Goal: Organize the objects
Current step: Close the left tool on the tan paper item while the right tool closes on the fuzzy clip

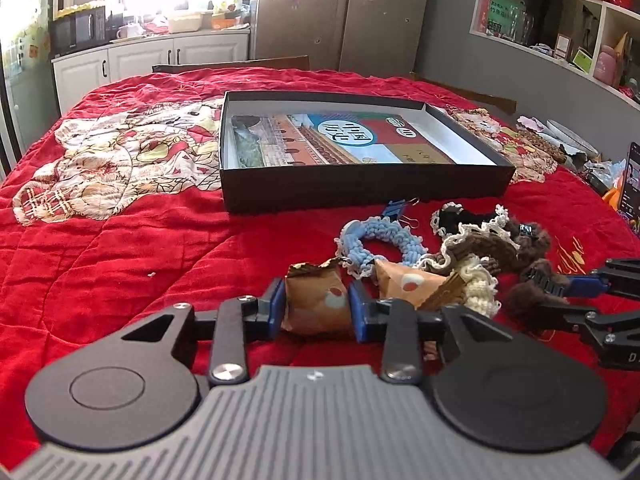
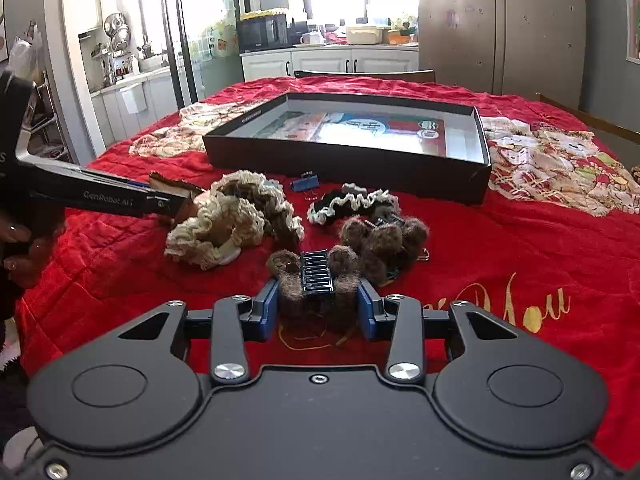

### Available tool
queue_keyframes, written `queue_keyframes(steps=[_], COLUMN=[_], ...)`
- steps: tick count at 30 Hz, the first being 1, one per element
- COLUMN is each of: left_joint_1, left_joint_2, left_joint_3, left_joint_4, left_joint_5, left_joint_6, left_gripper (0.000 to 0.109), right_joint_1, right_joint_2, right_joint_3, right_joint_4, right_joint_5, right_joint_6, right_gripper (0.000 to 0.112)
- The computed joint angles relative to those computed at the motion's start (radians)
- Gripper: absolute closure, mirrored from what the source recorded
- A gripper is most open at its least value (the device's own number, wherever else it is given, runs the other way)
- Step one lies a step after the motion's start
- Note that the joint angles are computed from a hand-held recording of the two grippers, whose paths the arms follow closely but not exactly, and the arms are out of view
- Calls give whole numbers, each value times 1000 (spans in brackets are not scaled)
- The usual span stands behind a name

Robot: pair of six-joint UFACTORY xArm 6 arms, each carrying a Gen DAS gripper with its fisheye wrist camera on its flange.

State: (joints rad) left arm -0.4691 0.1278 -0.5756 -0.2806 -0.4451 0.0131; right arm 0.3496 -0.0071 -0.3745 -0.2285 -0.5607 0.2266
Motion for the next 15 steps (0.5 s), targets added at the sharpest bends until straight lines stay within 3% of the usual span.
queue_keyframes(steps=[8, 12, 15], left_joint_1=[-14, -6, 5], left_joint_2=[-37, -61, -61], left_joint_3=[10, 9, -20], left_joint_4=[-66, -58, -38], left_joint_5=[25, 20, 15], left_joint_6=[51, 52, 47], left_gripper=[72, 72, 72], right_joint_1=[-64, -168, -164], right_joint_2=[-76, -92, -96], right_joint_3=[20, -25, -49], right_joint_4=[-148, -425, -371], right_joint_5=[4, -8, -13], right_joint_6=[98, 322, 272], right_gripper=[74, 74, 74])
